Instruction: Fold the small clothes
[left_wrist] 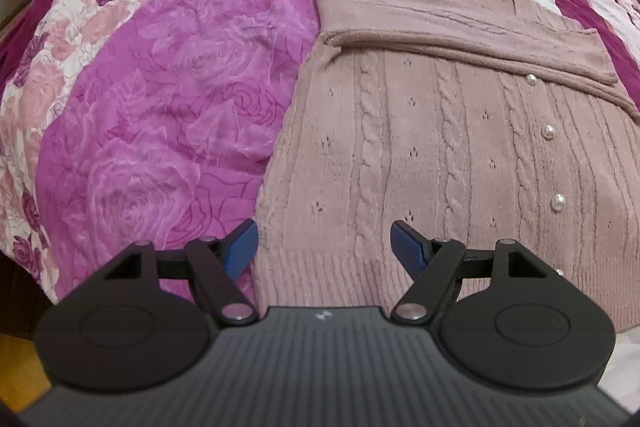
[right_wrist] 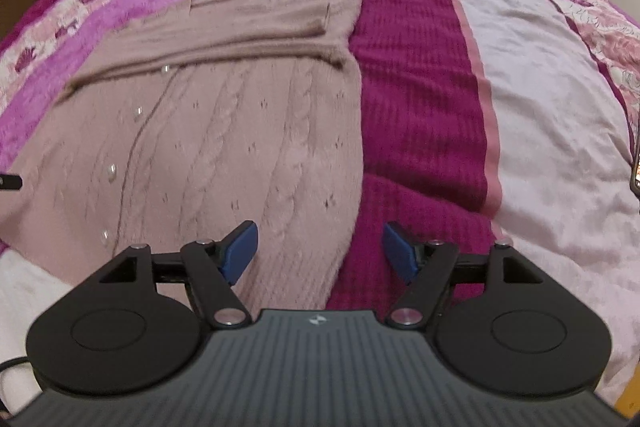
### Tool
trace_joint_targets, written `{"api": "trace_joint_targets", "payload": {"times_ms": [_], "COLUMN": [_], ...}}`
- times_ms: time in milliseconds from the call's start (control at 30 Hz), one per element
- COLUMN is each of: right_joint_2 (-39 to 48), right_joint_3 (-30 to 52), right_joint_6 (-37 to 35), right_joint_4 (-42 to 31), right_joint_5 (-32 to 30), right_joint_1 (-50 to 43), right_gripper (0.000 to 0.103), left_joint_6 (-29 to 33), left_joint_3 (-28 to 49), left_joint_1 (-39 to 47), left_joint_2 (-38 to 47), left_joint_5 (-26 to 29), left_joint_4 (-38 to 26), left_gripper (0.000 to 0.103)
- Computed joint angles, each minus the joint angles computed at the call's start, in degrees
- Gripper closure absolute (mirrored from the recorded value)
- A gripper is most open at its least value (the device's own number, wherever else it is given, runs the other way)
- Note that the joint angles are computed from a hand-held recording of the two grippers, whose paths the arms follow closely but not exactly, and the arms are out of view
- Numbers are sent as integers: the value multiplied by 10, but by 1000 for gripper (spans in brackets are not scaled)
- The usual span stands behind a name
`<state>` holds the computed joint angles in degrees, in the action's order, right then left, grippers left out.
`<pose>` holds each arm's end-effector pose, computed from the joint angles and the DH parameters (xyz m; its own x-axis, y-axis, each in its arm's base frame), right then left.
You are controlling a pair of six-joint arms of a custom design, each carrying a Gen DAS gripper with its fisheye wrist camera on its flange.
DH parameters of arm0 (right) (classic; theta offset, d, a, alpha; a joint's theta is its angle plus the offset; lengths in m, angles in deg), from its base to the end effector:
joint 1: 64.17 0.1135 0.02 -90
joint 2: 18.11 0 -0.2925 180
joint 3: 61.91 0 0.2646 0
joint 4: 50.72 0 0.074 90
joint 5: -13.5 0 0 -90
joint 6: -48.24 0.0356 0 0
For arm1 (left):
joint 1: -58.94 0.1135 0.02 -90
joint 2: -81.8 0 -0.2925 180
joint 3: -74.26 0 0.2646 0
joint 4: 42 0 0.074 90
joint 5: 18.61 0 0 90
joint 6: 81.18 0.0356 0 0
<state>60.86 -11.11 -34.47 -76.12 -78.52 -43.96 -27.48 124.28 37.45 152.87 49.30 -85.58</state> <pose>0.2458 0.0918 0.1875 -0.7952 -0.1576 -0.5854 -0.2661 0.9584 0.1035 0.2076 -0.0674 0.1985 -0.7898 -0.2786 -0.5465 -0.3450 0.9384 0.0202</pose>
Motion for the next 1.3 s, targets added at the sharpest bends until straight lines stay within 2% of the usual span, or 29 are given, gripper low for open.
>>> {"api": "trace_joint_targets", "payload": {"times_ms": [400,600,767,933,1200,1300], "right_joint_2": [21,35,56,69,101,109], "right_joint_3": [27,46,47,49,46,43], "right_joint_6": [-75,-98,-102,-105,-101,-96], "right_joint_4": [-57,-89,-78,-70,-27,-8], "right_joint_5": [2,-50,-56,-84,-126,-145], "right_joint_1": [21,16,27,22,11,6], "right_gripper": [23,23,19,18,18,18], "left_joint_6": [2,8,18,59,85,86], "left_joint_3": [-9,-9,-11,-29,-38,-48], "left_joint_1": [-19,-20,-13,19,17,34], "left_joint_2": [15,16,6,-19,-21,-32], "left_joint_5": [-8,-5,15,92,95,120], "left_joint_4": [14,16,22,56,63,80], "left_gripper": [29,29,29,29,29,30]}}
